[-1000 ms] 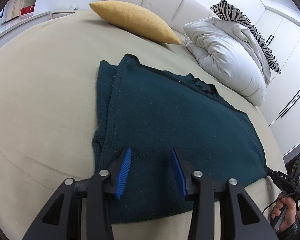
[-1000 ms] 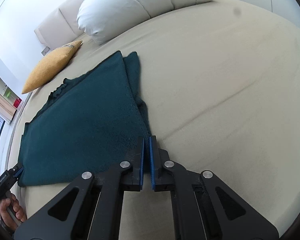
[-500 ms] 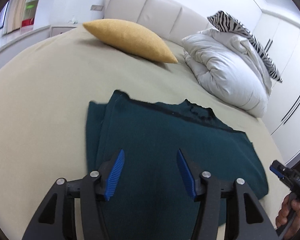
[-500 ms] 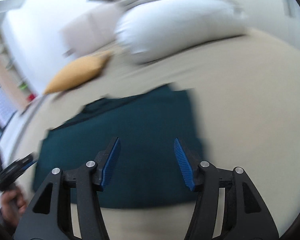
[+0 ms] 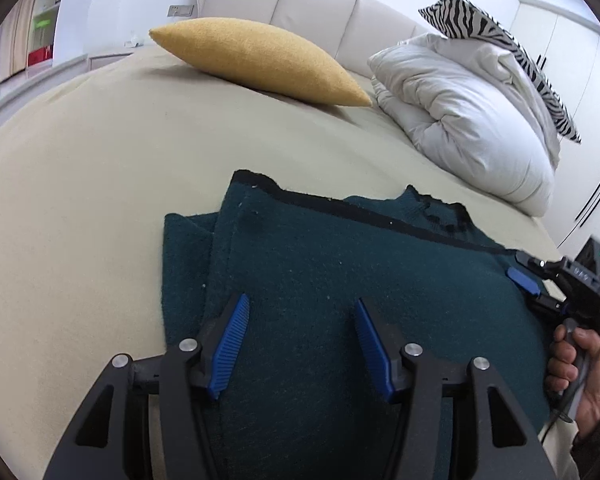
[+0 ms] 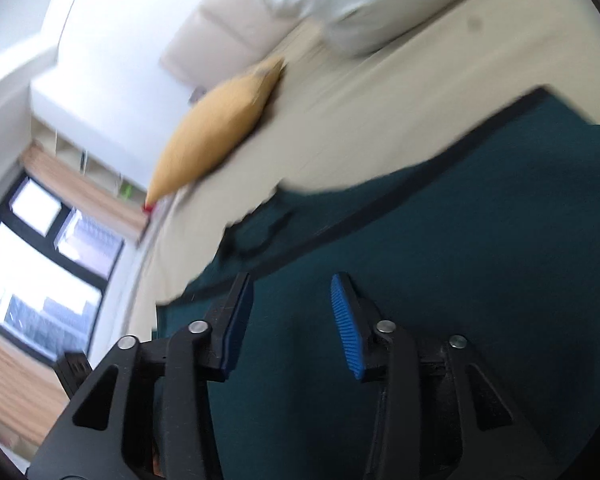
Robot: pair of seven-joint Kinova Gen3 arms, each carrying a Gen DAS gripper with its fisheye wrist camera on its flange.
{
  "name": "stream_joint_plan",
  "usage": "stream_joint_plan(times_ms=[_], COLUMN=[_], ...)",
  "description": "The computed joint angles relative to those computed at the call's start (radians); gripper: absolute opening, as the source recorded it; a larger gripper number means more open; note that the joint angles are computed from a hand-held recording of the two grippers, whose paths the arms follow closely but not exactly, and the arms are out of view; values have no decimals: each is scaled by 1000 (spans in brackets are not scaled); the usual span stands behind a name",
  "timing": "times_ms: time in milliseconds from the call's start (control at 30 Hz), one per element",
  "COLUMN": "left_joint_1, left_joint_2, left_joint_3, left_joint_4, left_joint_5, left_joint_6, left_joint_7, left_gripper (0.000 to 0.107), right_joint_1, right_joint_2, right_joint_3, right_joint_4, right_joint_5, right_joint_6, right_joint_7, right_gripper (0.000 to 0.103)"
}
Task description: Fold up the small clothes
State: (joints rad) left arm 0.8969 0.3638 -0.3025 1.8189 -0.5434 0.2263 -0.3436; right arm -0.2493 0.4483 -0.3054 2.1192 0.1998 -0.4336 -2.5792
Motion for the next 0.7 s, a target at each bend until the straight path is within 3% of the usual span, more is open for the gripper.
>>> stream_joint_plan(times_ms=[100,167,233,367,433,467,533,700], left_joint_1=[-7,-10,-13,-35,-37,-40,-53,-88], left_joint_2=[-8,-6,-7,-6,-7,-8,-11,-24], left_joint_3=[16,29,39,85,101,112,134,176], left_joint_4=[0,-9,-13,-33,-37,-39,-36,-19], left_joint_5=[-1,-9,-20,-44,-70,-83,-104,-135], left_joint_6=[16,37,52,108,134,145,156,154], left_joint_7=[-14,-13,0,8,25,32,45,64], left_gripper=[56,56,56,56,56,56,56,56], right_joint_1=[21,-30,-59,-12,-11,-26,-100,-130], right_joint_2=[-51,-107,-176,-199,-170,-158,-114,-129], right_joint_3=[53,134,161,21,-52,-60,-22,42], right_joint_4=[126,184,230,263,232,212,191,295], right_joint_5=[-98,-149,-134,19,101,129,137,-9], right_joint_6=[-106,-106,-95,-162,-139,-108,-83,-212], right_joint_7=[-15,4,-25,-119,-135,-148,-127,-84], right_gripper=[29,31,34,34,41,49,49,43])
